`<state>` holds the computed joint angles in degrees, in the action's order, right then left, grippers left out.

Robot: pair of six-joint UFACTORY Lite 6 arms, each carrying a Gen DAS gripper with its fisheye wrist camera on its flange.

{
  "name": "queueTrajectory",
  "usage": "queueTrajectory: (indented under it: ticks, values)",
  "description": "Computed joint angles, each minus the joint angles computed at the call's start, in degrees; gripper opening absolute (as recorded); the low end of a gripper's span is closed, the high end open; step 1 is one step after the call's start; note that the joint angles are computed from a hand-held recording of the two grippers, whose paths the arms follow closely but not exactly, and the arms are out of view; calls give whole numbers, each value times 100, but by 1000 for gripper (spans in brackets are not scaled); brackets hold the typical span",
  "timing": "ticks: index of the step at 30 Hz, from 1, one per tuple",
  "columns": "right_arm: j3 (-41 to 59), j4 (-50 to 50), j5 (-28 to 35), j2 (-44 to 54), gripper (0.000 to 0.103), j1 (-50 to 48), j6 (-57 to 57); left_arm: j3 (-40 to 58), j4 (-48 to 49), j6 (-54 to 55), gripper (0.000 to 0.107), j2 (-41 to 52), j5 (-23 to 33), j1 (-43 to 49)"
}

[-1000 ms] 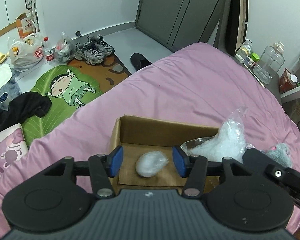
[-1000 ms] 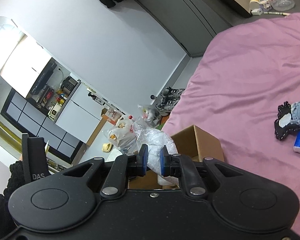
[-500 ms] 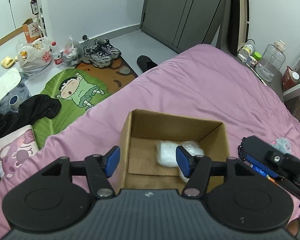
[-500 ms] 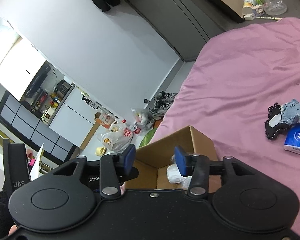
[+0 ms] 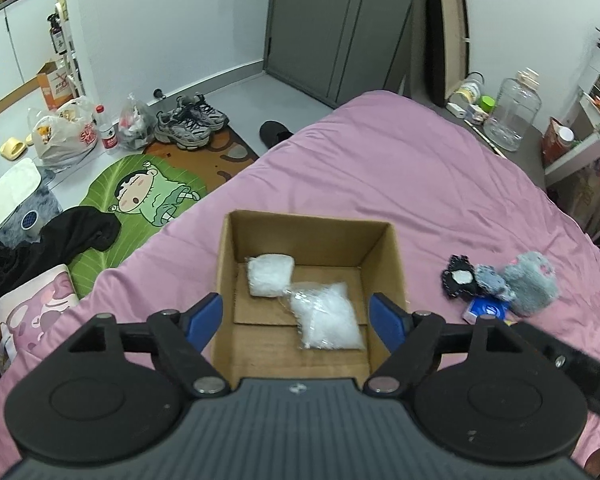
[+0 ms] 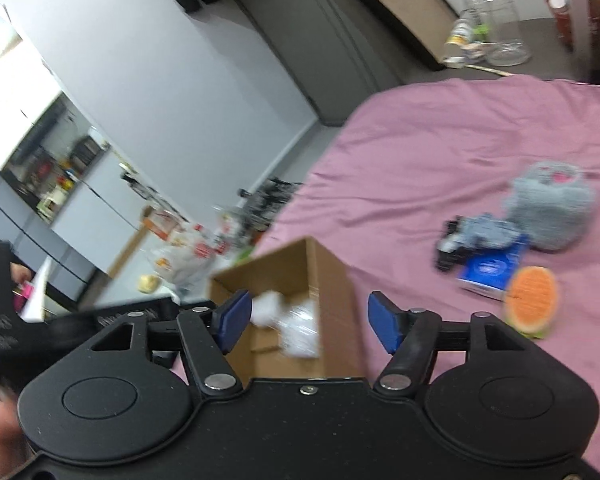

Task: Organize soft objects
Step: 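Open both tools over the box and withdraw toward the plush pile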

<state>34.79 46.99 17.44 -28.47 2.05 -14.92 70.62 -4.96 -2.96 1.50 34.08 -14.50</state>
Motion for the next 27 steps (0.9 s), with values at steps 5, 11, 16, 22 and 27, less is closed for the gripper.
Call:
queueTrajectory:
  ticks: [5, 11, 16, 22, 27]
  values:
    - [-275, -917, 539, -575, 67, -503, 676, -178, 284, -395, 79, -311, 55, -426]
    - [-286, -711, 1529, -1243, 81, -1565, -170, -240, 714, -958, 80, -576, 169, -976]
    - [-279, -776, 1990, -1364, 85, -2343, -651, -189, 1156, -1463, 80, -626, 289, -1399]
    - [-250, -331, 2676, -1226, 94, -3522, -1650, -22, 1624, -2075, 80, -481, 479, -1934]
    - [-281, -122, 2863, -1036, 96, -4020, -2094, 250, 1966, -2488, 89, -201, 665, -2383]
